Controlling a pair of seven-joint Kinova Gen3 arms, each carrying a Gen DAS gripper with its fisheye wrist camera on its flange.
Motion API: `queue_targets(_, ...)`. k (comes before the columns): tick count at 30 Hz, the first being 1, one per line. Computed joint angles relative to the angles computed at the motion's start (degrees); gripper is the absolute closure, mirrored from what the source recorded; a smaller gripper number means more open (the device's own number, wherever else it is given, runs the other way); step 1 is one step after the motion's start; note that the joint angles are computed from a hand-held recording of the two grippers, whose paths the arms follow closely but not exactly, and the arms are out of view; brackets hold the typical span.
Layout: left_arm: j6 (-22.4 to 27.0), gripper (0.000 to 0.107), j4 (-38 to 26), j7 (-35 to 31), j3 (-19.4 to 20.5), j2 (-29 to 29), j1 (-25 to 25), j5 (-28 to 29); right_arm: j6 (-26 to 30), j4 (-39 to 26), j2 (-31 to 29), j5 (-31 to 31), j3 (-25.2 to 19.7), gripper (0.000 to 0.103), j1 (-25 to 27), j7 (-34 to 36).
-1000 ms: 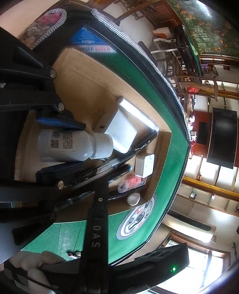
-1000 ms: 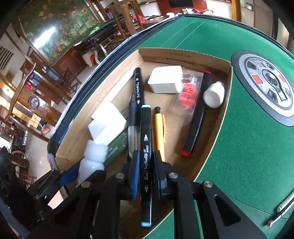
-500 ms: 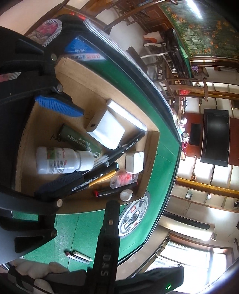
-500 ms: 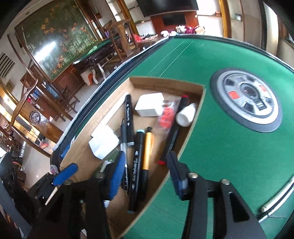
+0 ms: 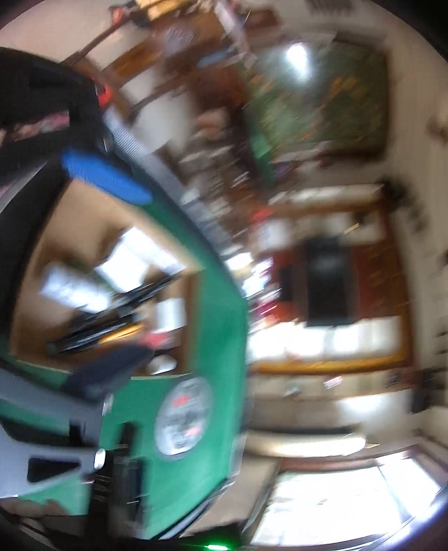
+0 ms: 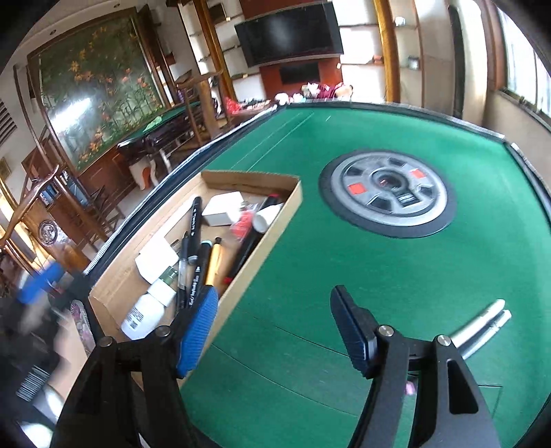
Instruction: Organize rigid objects
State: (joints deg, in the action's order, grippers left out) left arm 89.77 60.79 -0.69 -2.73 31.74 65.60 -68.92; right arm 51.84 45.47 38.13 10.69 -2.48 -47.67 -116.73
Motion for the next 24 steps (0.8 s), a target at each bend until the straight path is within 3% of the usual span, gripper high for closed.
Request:
queue_targets(3, 4.2, 0.005, -1.4, 4.3, -6.8, 2.8, 7.4, -7.0, -5.5, 7.3, -3.9, 4.0, 2.3, 0.031, -2.4, -2.7)
queue_targets(6, 0.9, 0.005, -1.3, 1.7, -6.0, 1.9, 7.3, -8.4, -11.0, 14.2, -7.6, 9.1, 4.0, 0.023, -5.1, -6.8)
queue_targets(10, -3.2, 0.005, -3.1, -1.8, 0.0, 0.4, 2.2, -4.1, -14.9, 19.3, -10.4, 15.5, 5.1, 0.017, -7.7, -11.6)
queue_targets(15, -6.2, 0.005, -5.3, -2.6, 0.8, 0.5, -0.6, 2.1, -18.2, 24.8, -12.7, 25.4, 7.3, 0.012, -11.6, -20.1)
queue_targets(17, -7.0, 0.005, -6.0, -2.6, -0.2, 0.4, -0.7, 5.8, -18.8, 25.8, -12.9, 27.7, 6.9, 0.009, -11.6, -22.0)
queue_targets(19, -6.3, 0.005, -7.5, -3.5, -3.7, 1.5, 0.7, 9.1, -19.2, 26.2, -12.7, 28.7, 6.2, 0.008, -11.1, -23.2)
queue_targets(21, -4.9, 0.005, -9.4, -5.7, -7.3, 3.0, 2.3, 11.5, -19.4, 26.2, -12.3, 28.7, 5.1, 0.008, -10.2, -23.1)
queue_targets(24, -4.0, 0.005, -10.5, -7.1, -9.1, 4.0, 2.4, 13.8, -18.0, 24.7, -11.1, 27.9, 3.8, 0.008, -9.4, -21.1)
